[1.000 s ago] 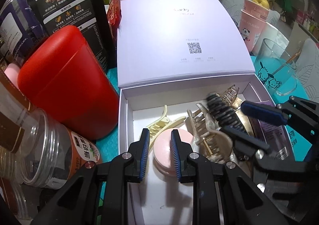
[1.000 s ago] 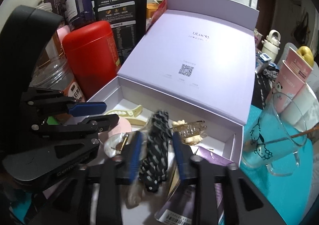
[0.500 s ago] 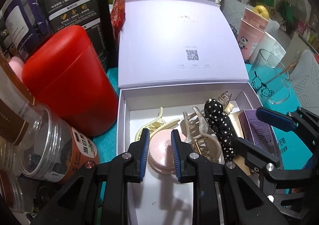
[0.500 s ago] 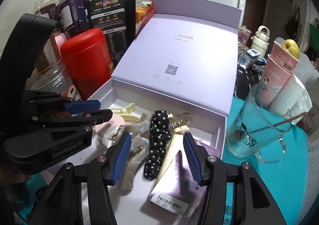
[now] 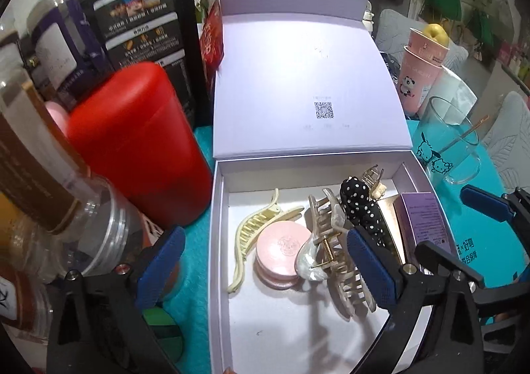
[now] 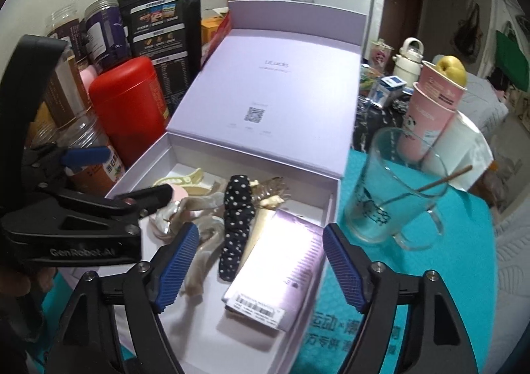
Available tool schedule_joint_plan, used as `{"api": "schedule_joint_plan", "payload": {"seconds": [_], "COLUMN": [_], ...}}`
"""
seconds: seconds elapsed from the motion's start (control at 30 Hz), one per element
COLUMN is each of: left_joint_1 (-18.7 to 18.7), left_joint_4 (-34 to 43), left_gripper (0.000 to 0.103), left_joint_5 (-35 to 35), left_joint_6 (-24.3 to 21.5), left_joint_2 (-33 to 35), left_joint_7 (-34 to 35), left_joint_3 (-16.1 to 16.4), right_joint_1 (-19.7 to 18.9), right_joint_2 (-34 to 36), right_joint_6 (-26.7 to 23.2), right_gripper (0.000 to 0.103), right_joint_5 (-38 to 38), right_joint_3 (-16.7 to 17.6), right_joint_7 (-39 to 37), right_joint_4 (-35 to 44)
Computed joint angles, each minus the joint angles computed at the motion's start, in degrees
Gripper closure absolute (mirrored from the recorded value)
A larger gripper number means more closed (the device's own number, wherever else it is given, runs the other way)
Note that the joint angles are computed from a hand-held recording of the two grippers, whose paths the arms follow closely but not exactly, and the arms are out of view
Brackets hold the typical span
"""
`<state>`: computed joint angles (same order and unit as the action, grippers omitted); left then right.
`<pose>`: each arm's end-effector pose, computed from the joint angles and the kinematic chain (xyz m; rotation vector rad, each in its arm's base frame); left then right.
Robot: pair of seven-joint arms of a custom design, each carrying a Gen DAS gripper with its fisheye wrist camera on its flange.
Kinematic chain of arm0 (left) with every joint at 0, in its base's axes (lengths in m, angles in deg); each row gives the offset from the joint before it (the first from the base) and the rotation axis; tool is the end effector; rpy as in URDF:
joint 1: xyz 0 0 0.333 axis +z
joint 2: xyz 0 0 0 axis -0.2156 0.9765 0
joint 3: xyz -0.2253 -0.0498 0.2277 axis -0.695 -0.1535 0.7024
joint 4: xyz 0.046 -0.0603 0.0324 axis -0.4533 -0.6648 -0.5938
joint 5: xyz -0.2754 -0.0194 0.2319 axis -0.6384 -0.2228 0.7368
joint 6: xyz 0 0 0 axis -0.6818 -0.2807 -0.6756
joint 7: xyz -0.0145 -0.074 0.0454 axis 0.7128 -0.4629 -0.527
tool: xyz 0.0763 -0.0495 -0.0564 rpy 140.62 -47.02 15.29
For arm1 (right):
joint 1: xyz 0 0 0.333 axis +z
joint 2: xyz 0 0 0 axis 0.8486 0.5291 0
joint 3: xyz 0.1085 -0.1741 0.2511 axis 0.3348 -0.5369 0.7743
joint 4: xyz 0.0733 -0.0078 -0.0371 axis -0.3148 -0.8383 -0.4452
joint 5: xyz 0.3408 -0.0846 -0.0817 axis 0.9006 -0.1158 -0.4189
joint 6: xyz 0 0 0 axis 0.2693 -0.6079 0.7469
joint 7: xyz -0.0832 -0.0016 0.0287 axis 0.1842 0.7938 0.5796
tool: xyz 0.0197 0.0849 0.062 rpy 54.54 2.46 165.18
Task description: Organize rigid objects
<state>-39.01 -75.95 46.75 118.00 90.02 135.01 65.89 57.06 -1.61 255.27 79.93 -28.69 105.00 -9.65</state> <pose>0.6999 -0.2699 0.3274 -1.8215 1.8519 -0.6281 0.6896 0.1501 0.3381 -2.0909 1.3485 -0.5463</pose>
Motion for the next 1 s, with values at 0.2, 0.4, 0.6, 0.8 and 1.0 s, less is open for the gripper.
{"api": "schedule_joint_plan", "payload": {"seconds": [0.2, 0.4, 0.6, 0.8, 1.0], "left_joint_1": [-2.5, -5.0, -8.3, -11.9, -10.8], "left_joint_4": [-4.4, -7.7, -12.4, -16.5, -20.6], "left_gripper": [0.003, 0.003, 0.003, 0.003, 0.003], "left_joint_5": [2.8, 6.7, 12.9, 22.6, 30.0], "left_joint_6": [2.1, 4.4, 6.8, 6.4, 7.1], "left_joint_2": [-3.5, -6.4, -10.4, -14.6, -18.7], "left_joint_7": [-2.9, -7.5, -13.6, -22.4, -28.0], "left_joint_3": [2.7, 5.4, 8.6, 11.9, 9.9], "right_joint_1": [-0.2, -2.7, -2.6, 1.4, 1.4], "right_joint_2": [-2.7, -6.7, -10.8, -15.6, -20.0], "right_joint_6": [2.0, 6.5, 9.6, 12.6, 15.7], "right_gripper": [0.024, 0.018, 0.010, 0.010, 0.009], "right_joint_5": [0.0, -1.0, -3.6, -7.0, -11.1], "right_joint_3": [-0.7, 1.3, 0.2, -5.5, -6.6], "right_joint_7": [1.4, 2.9, 7.2, 13.0, 17.2], "right_joint_4": [-3.4, -8.9, -13.6, -18.9, -24.3]}}
